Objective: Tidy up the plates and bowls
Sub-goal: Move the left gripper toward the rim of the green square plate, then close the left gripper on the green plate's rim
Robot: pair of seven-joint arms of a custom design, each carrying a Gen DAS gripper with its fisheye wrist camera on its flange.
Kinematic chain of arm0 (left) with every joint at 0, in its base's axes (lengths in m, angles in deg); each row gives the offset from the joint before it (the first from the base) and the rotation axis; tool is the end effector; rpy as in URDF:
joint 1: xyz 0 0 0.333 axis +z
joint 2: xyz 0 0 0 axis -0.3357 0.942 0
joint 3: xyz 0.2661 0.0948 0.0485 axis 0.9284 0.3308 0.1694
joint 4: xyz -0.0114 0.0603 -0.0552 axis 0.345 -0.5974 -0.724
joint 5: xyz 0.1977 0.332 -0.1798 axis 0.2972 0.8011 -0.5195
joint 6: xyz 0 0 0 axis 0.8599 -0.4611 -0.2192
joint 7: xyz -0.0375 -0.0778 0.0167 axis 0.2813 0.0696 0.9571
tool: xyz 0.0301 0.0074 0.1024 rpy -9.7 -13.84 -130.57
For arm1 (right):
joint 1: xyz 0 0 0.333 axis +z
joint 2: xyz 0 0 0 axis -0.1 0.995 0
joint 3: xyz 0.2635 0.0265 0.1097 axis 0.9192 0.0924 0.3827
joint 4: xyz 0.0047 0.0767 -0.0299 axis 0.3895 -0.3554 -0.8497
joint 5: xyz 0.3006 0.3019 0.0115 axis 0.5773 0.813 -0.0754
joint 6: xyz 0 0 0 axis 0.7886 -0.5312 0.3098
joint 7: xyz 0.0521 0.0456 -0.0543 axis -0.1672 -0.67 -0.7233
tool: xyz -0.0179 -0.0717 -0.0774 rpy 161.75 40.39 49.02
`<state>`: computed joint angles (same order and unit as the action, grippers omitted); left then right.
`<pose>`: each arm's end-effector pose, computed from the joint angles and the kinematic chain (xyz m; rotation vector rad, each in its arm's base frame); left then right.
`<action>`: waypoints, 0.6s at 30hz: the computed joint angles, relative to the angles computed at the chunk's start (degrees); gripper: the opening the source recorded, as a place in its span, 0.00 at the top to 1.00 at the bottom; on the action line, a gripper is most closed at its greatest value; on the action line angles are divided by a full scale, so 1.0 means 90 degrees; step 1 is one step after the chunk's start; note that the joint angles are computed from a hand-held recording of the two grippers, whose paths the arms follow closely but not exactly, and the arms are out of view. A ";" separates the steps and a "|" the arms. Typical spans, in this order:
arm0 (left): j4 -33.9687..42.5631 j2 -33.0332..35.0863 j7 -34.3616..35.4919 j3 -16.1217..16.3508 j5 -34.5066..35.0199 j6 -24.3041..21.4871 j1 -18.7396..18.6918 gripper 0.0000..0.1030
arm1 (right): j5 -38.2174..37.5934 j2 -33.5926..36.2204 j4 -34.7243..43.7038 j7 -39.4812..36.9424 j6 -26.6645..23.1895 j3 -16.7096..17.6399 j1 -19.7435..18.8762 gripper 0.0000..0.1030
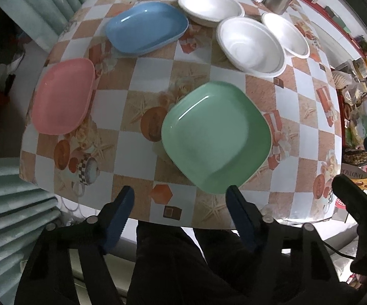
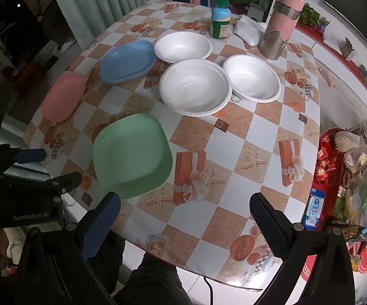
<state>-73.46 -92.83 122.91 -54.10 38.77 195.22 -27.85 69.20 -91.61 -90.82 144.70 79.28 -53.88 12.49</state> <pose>0.4854 -0.1327 0.3614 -1.5547 2.7247 -0.0812 0.4021 0.2368 0.3894 -1.8363 2.3113 -0.3147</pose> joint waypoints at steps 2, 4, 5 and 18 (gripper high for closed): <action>0.0055 0.0079 -0.0005 0.0003 -0.0028 -0.0041 0.0004 0.31 | 0.0016 0.0025 -0.0006 -0.0050 0.0070 -0.0020 0.0010 0.01; 0.0127 0.0160 -0.0052 -0.0001 -0.0047 -0.0062 0.0021 0.31 | -0.0006 0.0055 0.0004 -0.0079 0.0132 -0.0021 0.0002 0.02; 0.0165 0.0207 -0.0099 -0.0004 -0.0056 -0.0050 0.0035 0.31 | -0.0010 0.0066 0.0003 -0.0092 0.0175 -0.0026 -0.0003 0.02; 0.0506 0.0878 -0.0010 -0.0084 0.0004 0.0288 0.0190 0.38 | 0.0335 0.0766 0.0293 -0.0437 0.0445 -0.0213 0.0086 0.21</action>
<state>-68.91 -84.93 122.83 -54.85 38.81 197.82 -26.14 72.21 -84.72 -88.19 140.77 83.28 -55.79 13.27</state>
